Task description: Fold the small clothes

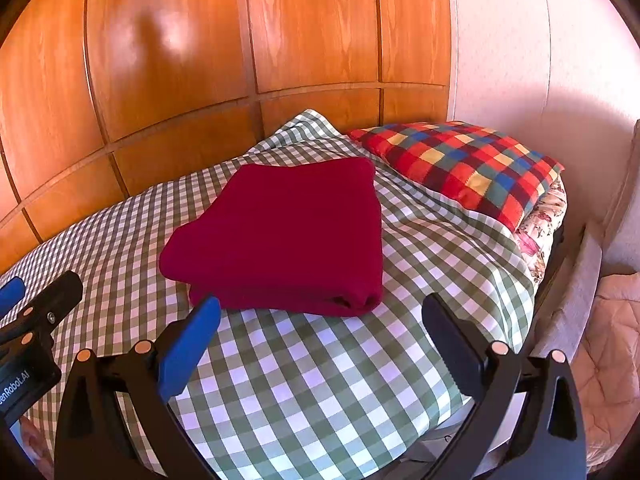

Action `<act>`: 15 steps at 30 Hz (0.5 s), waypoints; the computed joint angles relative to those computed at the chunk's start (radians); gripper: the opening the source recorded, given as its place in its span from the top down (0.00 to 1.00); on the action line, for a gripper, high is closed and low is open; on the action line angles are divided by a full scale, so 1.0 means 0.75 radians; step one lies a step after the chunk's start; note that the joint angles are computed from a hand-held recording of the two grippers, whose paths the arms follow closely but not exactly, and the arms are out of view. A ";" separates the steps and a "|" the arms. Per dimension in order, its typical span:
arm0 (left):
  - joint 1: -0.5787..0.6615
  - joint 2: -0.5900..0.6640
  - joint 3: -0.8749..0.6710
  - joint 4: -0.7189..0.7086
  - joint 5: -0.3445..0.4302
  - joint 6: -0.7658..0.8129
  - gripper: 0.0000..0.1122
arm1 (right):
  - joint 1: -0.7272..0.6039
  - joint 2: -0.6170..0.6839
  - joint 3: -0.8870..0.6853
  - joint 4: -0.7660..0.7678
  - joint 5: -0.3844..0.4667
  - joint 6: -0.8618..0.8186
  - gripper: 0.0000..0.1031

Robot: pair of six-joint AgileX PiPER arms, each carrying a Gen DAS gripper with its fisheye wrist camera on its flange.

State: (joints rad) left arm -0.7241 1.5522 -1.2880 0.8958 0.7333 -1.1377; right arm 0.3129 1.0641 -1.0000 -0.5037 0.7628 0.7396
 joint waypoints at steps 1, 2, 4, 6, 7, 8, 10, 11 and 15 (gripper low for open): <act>0.001 -0.001 -0.001 0.000 0.002 0.001 0.12 | -0.006 0.001 -0.002 0.008 -0.003 -0.009 0.02; 0.003 -0.002 -0.001 -0.003 0.000 0.005 0.12 | -0.006 0.000 -0.003 0.008 -0.002 -0.010 0.02; 0.005 -0.005 0.001 -0.006 -0.001 0.009 0.12 | 0.002 -0.001 -0.004 0.001 0.004 -0.002 0.02; 0.003 -0.007 0.001 -0.001 0.004 0.008 0.12 | 0.003 -0.001 -0.006 0.007 0.006 -0.004 0.02; 0.004 -0.009 0.002 0.000 0.004 0.008 0.12 | -0.001 0.001 -0.008 0.013 0.004 -0.014 0.02; 0.005 -0.011 0.001 -0.001 0.005 0.011 0.12 | 0.005 0.000 -0.010 0.007 0.008 -0.010 0.02; 0.004 -0.013 -0.002 0.003 0.012 0.010 0.12 | 0.006 0.001 -0.012 0.010 0.006 -0.014 0.02; 0.003 -0.014 -0.003 0.004 0.015 0.009 0.12 | 0.006 -0.001 -0.011 0.011 0.005 -0.016 0.02; 0.000 -0.022 -0.001 0.015 0.021 -0.001 0.12 | 0.007 -0.002 -0.011 0.015 0.008 -0.017 0.02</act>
